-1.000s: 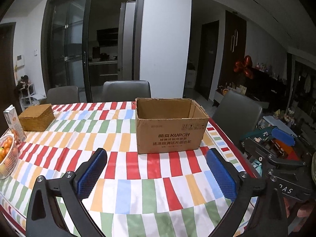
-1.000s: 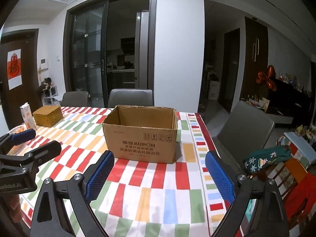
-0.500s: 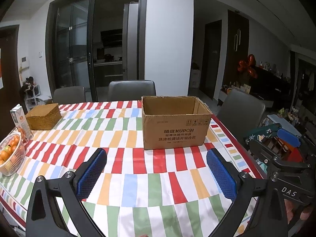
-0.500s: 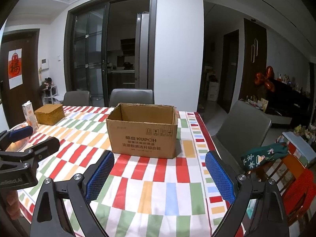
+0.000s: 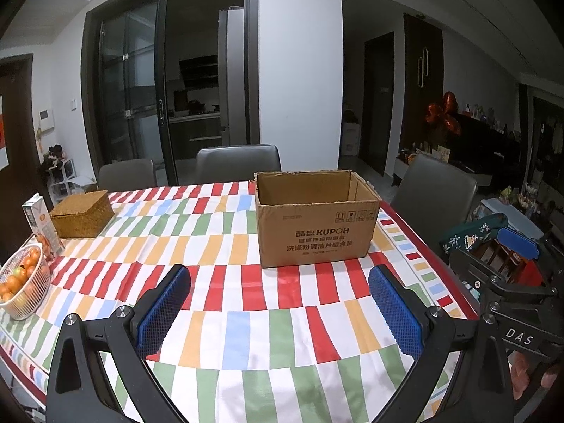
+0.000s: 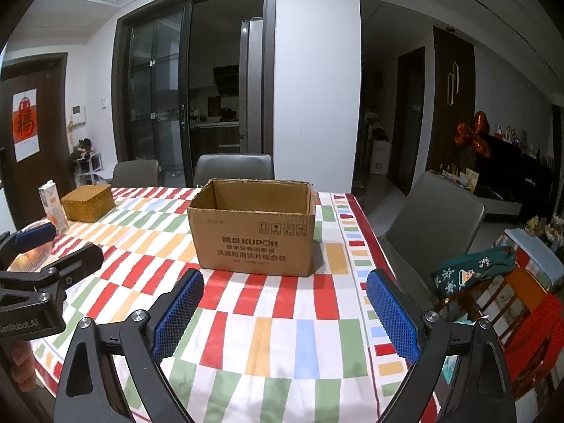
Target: Organize snacks
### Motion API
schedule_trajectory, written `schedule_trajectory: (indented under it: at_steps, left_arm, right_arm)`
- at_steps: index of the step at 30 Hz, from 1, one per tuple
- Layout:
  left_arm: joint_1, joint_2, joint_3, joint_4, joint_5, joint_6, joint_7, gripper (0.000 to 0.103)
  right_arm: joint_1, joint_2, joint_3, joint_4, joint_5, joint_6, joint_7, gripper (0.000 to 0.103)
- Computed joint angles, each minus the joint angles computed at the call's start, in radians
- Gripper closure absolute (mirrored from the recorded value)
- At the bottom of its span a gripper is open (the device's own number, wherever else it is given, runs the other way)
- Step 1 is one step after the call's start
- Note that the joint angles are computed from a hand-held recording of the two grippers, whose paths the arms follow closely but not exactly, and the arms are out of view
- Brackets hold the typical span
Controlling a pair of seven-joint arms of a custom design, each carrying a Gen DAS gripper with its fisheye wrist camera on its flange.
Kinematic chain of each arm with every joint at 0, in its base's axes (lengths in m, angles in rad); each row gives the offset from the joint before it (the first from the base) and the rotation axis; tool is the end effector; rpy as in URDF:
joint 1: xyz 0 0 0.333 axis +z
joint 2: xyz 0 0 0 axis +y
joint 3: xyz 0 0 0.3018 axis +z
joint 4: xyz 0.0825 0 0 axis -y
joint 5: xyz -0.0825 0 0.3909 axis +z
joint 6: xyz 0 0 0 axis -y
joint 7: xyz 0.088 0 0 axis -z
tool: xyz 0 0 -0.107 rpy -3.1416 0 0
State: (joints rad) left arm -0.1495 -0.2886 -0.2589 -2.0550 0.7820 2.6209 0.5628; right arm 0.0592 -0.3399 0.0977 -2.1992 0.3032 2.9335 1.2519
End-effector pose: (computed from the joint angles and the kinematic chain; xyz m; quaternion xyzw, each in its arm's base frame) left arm 0.4761 -0.2418 0.6334 -0.6275 0.5948 -0.3417 0.3684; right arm 0.5066 0.0679 0.6362 -0.6718 0.5328 -0.3300 0.3948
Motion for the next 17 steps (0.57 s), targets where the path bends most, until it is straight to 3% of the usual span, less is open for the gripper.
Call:
schedule_trajectory:
  at_steps: [17]
  left_arm:
    - [0.000, 0.005, -0.002, 0.006, 0.008, -0.003, 0.001, 0.000]
  right_arm:
    - [-0.005, -0.001, 0.003, -0.003, -0.006, 0.002, 0.005, 0.009]
